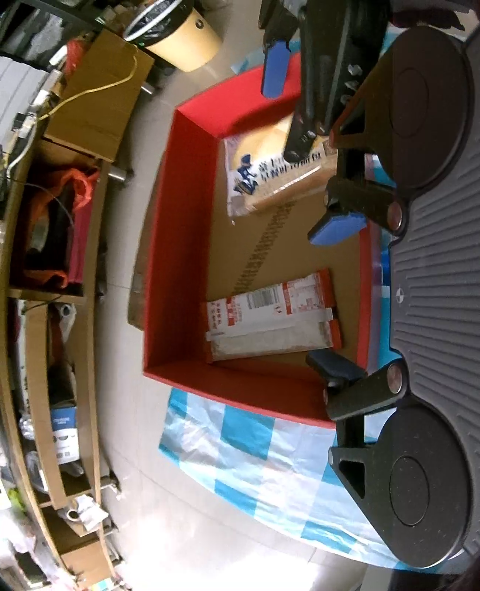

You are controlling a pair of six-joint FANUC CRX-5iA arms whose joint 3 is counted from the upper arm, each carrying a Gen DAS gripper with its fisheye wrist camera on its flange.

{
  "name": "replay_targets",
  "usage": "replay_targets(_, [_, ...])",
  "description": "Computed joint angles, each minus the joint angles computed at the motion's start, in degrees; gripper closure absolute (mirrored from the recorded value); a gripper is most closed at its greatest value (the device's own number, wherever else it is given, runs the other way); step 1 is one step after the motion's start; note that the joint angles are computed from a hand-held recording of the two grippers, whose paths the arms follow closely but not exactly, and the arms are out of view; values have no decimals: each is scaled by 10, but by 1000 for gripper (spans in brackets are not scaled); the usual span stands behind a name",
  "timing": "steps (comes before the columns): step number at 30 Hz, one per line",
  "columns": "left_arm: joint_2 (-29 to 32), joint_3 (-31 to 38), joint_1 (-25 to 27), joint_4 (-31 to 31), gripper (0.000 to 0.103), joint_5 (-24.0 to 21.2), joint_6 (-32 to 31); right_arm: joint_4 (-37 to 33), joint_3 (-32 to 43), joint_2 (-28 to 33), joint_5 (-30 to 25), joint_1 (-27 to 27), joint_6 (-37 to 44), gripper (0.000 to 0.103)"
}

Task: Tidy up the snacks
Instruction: 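Grasp the red Trolli bag with the left gripper while the right approaches the noodle bag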

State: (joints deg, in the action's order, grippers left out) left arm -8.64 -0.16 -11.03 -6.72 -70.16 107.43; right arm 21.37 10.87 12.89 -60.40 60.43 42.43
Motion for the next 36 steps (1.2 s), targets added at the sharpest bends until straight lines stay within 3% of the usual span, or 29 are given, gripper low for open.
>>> replay_targets(9, [-52, -18, 3, 5, 21, 10, -3, 41, -29, -49, -2, 30, -84, 34])
replay_targets(16, [-108, -50, 22, 5, 17, -20, 4, 41, -57, -77, -32, 67, -116, 33])
replay_targets(29, [-220, -154, 140, 69, 14, -104, 1, 1, -86, -108, -39, 106, -134, 32])
replay_targets(33, [-238, -167, 132, 60, 14, -116, 18, -2, -85, -108, -35, 113, -126, 32])
replay_targets(36, [-243, -166, 104, 49, 7, -112, 5, -3, -86, -110, -33, 116, -119, 32])
